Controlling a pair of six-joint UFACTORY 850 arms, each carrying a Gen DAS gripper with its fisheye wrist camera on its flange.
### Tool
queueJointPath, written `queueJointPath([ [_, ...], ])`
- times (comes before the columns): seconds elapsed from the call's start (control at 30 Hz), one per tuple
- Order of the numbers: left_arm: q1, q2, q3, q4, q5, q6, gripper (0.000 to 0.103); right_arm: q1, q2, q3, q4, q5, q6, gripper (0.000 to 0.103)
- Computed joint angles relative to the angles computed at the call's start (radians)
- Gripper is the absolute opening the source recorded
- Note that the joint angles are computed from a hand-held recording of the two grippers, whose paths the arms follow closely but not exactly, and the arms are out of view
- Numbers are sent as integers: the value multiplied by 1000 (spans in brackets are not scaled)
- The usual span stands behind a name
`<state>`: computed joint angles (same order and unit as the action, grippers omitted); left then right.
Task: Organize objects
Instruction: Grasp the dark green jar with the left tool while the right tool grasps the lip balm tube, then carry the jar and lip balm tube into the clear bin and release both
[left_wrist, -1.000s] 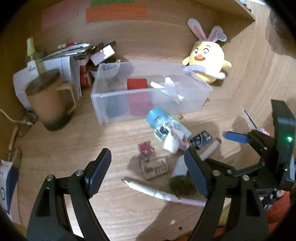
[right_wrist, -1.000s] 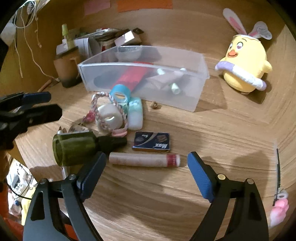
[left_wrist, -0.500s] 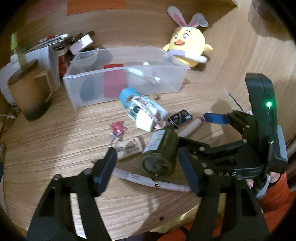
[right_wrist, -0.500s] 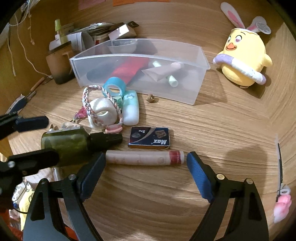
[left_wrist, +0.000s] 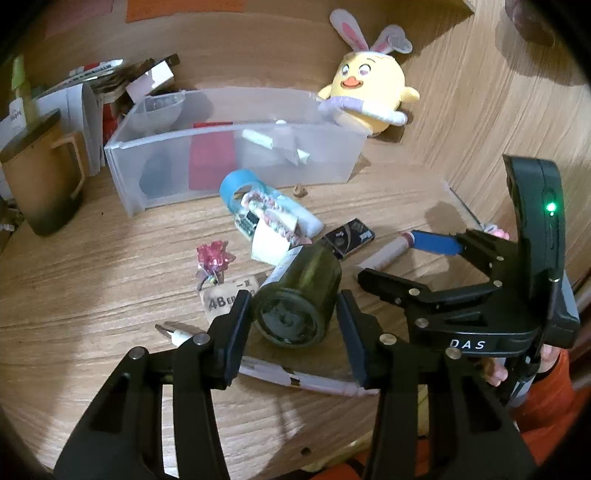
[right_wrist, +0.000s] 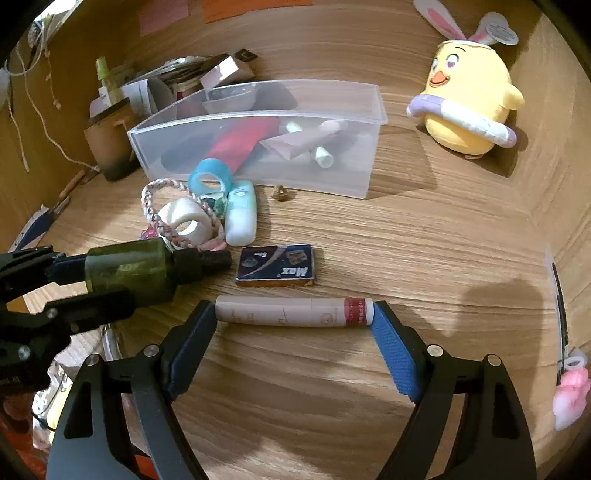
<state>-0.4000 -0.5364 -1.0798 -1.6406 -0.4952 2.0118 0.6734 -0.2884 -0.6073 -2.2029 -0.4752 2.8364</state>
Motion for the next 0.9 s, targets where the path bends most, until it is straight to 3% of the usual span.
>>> queueJointPath([
  [0.9, 6, 84, 9, -222, -76, 150, 42, -24, 134, 44, -32, -94, 38, 82],
])
